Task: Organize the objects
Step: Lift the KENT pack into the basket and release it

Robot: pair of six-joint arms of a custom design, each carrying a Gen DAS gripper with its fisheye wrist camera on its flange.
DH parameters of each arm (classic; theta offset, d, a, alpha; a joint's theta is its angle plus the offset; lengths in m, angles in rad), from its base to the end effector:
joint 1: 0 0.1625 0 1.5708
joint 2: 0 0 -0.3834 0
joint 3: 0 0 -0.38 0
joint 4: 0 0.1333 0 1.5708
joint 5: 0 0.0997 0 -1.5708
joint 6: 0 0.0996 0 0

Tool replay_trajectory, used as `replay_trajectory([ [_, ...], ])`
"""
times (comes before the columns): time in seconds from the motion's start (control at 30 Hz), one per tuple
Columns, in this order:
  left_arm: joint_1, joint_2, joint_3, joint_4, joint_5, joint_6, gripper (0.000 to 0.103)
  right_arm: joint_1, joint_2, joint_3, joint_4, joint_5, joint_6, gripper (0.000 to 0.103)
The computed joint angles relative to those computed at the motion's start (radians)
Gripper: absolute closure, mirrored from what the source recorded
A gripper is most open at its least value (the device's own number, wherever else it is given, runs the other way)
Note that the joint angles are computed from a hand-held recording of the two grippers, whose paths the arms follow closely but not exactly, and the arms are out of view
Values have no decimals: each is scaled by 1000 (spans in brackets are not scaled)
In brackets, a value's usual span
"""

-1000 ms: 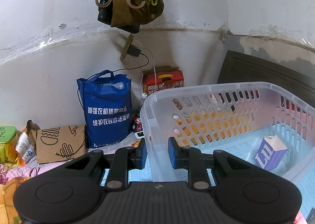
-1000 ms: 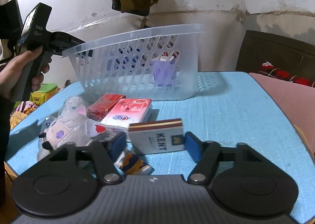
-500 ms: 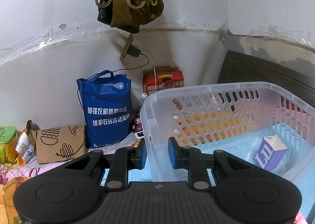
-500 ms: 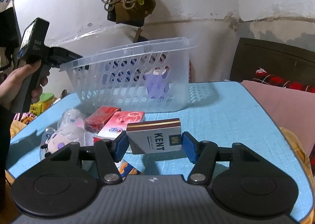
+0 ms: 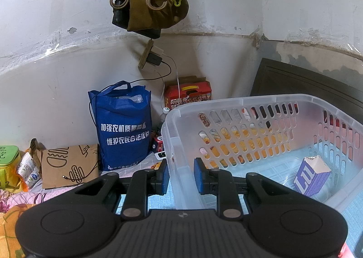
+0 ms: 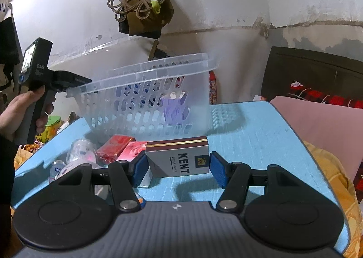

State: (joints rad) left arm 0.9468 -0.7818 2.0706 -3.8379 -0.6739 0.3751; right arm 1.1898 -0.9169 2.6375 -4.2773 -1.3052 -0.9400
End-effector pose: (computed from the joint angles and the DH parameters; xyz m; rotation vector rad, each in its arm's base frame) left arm -0.1121 -0.5170 0.1156 0.5296 2.0843 -1.2248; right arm 0.0321 -0.3486 0.1211 0.8437 -2.3032 1.2384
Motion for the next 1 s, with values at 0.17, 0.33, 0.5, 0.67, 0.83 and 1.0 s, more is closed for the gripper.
replay_trajectory([
  [0.17,0,0,0,0,0,0,76,26,-26,2,12,-16,8,41],
  [0.33,0,0,0,-1,0,1,76,55,-51,-2,33,-36,7,41],
  [0.5,0,0,0,-1,0,0,76,73,-65,-2,48,-44,9,41],
  [0.67,0,1,0,-2,0,1,76,99,-125,9,83,-27,24,41],
  [0.83,0,1,0,-2,1,0,76,203,-211,-29,158,-60,37,41],
  [1.0,-3,5,-1,-7,8,5,76,359,-215,-210,379,-185,103,41],
])
